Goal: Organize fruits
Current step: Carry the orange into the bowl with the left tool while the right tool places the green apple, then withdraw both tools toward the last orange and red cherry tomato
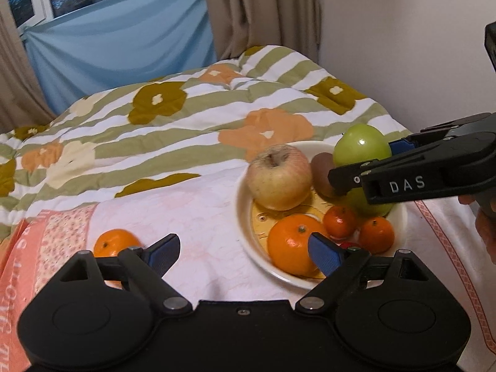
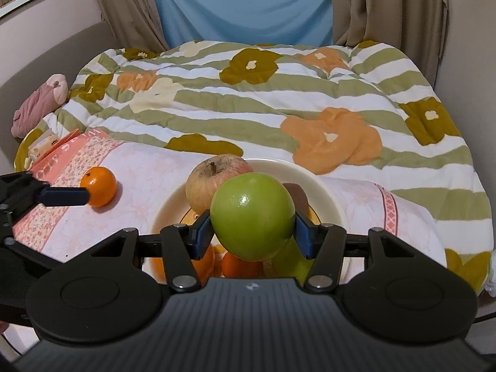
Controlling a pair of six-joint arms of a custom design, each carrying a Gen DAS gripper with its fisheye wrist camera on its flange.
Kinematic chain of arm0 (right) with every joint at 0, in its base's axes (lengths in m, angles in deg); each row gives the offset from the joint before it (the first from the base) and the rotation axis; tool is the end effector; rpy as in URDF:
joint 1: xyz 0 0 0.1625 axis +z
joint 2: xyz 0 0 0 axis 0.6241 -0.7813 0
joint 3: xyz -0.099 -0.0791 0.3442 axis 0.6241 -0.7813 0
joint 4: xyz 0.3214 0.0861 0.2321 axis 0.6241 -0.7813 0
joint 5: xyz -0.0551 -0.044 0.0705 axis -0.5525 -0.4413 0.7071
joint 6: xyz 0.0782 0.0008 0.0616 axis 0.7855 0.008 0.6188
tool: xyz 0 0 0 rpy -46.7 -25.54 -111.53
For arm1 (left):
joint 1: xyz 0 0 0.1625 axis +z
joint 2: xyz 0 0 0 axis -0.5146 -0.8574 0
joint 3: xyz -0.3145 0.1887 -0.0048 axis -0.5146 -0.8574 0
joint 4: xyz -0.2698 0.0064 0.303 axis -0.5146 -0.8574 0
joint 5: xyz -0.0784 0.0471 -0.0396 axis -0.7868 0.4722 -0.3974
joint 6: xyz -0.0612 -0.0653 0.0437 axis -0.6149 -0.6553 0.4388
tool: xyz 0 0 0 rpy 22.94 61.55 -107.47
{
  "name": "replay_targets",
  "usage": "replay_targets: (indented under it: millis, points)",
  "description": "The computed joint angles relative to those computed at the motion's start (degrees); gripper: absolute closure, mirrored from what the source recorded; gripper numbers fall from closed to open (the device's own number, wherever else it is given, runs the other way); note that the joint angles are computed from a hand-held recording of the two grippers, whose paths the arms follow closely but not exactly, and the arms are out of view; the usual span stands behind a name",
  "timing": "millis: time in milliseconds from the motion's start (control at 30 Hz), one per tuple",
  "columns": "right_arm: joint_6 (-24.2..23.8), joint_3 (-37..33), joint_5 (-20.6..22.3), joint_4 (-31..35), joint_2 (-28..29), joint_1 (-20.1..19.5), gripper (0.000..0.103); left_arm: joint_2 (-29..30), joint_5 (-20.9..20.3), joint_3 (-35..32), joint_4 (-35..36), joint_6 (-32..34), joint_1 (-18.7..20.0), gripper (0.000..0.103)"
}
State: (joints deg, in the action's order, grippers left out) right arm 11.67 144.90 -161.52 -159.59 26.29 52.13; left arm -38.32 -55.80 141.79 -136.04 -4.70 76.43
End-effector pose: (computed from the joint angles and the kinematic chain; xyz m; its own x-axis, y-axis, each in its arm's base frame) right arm 0.1249 -0.7384 0.2055 -0.6578 -0.5559 0.5081 -0.7326 0.6288 -0.2606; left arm -0.2882 -0.6092 0.0582 -0.6279 -0.0211 -0.7780 0.5160 0.7370 -0.4365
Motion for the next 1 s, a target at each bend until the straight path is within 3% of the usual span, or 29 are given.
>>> replay_targets:
  millis: [267, 433, 500, 533, 867, 1000]
  points:
    - [-1.5, -1.6, -1.3, 1.4, 2.0, 0.0, 0.034, -1.4, 0.8, 1.9, 1.7, -5.1, 0.2, 0.011]
    - [-3.3, -0.5, -1.7, -1.0, 2.3, 0.0, 0.032, -1.5, 1.1, 2.3, 2.9, -7.1, 0.2, 0.011]
    - [-5.5, 1.1, -0.8, -3.6, 1.7, -0.1, 0.016, -1.5, 1.3, 2.5, 3.3, -7.9, 0.0, 0.011]
    - [-6.3, 1.4, -1.3, -4.1, 1.6, 0.1, 0.000, -1.6, 1.3, 2.7, 3.4, -8.3, 0.0, 0.011]
    - [-6.5, 4.4, -1.6, -5.4, -0.7, 0.4, 0.000, -3.2, 3.0, 4.5, 6.1, -12.7, -1.4, 0.011]
    - [-7.5, 6.5, -1.7, -7.2, -2.4, 1.1, 0.000, -4.3, 5.6, 5.8, 7.5, -14.2, -2.9, 0.011]
